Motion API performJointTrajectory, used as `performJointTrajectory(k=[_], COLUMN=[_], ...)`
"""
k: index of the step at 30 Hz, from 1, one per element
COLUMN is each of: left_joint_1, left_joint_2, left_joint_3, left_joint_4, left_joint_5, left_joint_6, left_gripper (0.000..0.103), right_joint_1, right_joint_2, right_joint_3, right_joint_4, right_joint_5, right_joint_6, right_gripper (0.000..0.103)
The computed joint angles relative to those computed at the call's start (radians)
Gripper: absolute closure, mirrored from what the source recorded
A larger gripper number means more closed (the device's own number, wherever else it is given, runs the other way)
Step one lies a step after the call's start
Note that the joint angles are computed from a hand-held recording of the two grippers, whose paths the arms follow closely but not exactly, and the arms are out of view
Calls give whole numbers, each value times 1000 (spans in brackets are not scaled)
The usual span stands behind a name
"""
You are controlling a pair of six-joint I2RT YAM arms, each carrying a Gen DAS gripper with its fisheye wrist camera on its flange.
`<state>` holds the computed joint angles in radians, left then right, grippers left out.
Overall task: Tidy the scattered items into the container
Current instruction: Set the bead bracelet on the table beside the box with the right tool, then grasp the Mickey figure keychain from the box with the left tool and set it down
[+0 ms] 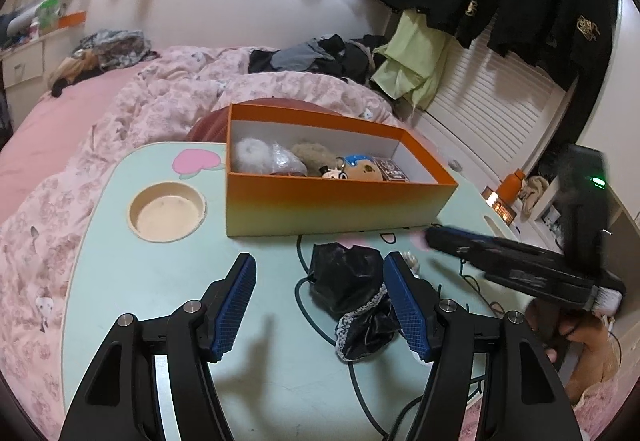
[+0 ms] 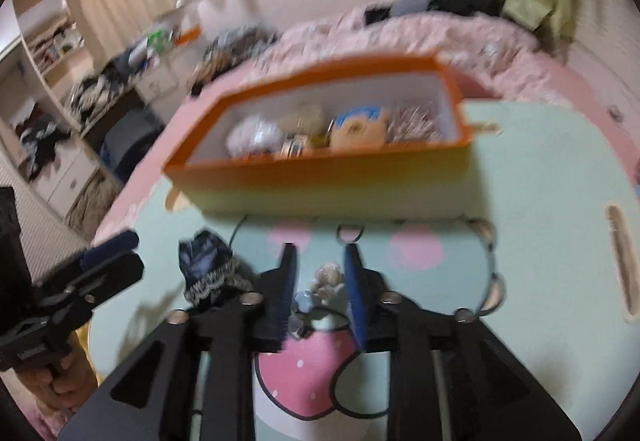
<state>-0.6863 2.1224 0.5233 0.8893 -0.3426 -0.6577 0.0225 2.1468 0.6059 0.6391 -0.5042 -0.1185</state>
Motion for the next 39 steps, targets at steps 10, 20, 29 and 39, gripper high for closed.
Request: performJointTrajectory(k=[10,20,29,39], left_joint_1=[130,186,180,213], left_joint_2=[-147,195,372,356], left_joint_3=[251,920,1171,1114], left_joint_4=[-472,-1063,-1253,-1167], left_joint_5=[197,231,230,315], left_joint_6=[16,107,99,88], left_gripper=[35,57,71,71], right_joint_1=[-66,-58,-66,-67], right_joint_2=[-4,73,74,68], right_joint_3=[-162,-145,-151,-152], right_joint_4=[161,179,183,178], right_joint_5=[56,123,107,103], right_joint_6=[-71,-98,-96,-93], right_gripper=[32,31,31,31])
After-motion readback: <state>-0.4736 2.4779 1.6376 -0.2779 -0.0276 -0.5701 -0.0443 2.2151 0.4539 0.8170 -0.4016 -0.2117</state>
